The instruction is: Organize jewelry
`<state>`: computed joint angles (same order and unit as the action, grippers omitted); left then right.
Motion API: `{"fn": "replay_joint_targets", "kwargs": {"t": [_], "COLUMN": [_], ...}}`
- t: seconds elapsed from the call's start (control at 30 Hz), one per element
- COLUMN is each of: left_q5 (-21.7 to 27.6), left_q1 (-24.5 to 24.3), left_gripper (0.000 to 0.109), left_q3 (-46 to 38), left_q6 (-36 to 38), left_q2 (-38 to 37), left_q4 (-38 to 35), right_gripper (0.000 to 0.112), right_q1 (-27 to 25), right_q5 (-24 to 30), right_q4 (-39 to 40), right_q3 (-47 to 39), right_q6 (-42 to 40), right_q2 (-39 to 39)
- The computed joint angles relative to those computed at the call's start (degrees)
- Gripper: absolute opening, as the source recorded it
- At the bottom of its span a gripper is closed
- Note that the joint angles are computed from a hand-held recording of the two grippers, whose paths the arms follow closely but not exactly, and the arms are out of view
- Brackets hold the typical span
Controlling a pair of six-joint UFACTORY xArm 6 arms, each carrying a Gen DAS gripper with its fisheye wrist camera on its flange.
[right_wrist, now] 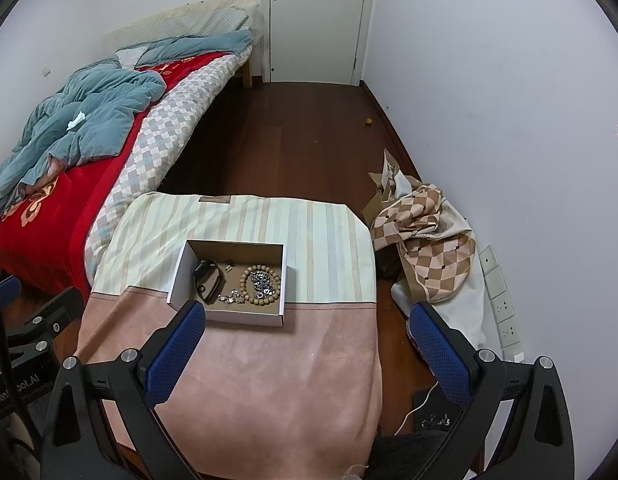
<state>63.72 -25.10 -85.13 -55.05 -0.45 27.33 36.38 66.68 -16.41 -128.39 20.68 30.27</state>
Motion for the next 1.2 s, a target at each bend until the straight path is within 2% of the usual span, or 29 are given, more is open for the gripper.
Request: {"fn": "replay_joint_targets", "kwargs": {"t": [1.2], "left_q5": [1.01], "left_q1": [-0.5], "left_gripper": [0.103], "left_q3": [-0.93], "left_q6": [-0.89], "left_q2": [0.06], "left_q4": [1.44], "right_gripper": [0.103], "right_q1": [-0.67], "right_q5": [-0.06], "right_q4": [1.3], "right_q3": [-1.08], "right_q6": [-1.33], "right_q2": [0.5]}}
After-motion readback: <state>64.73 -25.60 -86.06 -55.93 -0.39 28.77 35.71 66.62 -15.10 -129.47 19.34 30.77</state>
